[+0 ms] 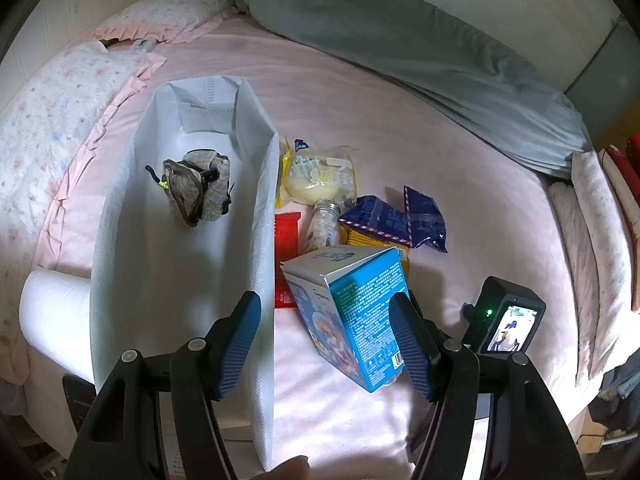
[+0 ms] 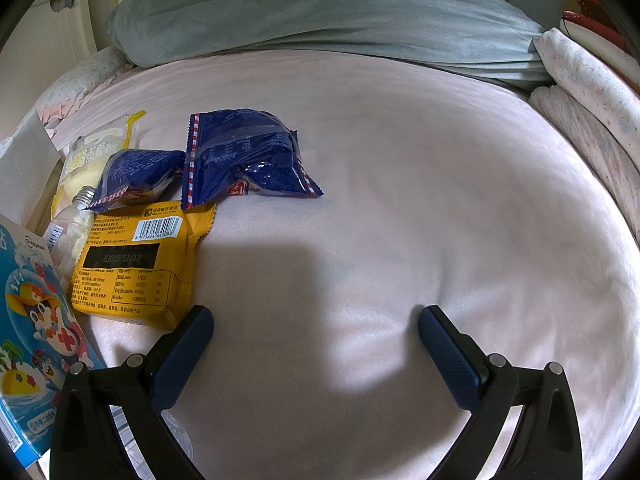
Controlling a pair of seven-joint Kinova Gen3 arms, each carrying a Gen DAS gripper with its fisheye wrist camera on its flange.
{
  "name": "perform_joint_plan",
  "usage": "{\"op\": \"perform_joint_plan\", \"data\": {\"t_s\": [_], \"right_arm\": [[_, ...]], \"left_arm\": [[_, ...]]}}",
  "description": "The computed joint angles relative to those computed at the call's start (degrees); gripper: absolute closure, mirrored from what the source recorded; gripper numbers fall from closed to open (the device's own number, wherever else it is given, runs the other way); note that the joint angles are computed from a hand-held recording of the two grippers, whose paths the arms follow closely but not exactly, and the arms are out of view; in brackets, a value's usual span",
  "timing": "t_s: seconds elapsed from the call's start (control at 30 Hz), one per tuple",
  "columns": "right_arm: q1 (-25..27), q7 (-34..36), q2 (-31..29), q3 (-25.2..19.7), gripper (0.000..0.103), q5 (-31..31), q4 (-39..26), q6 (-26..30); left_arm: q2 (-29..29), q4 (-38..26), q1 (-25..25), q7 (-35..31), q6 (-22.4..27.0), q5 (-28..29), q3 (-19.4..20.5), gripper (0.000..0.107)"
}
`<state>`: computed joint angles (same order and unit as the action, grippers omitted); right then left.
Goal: Organize objects
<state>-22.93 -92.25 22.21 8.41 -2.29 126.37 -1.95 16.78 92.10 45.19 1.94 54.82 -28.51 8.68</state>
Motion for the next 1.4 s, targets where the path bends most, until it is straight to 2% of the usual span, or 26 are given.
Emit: {"op": "perform_joint_plan", "data": {"t_s": [1.4], "right_arm": [[-0.1, 0.2, 0.2, 0.0, 0.000, -0.2, -0.2, 0.1]], "left_arm": [[1.2, -1.3, -0.3, -2.1, 1.7, 2.1, -0.1, 0.043]]}}
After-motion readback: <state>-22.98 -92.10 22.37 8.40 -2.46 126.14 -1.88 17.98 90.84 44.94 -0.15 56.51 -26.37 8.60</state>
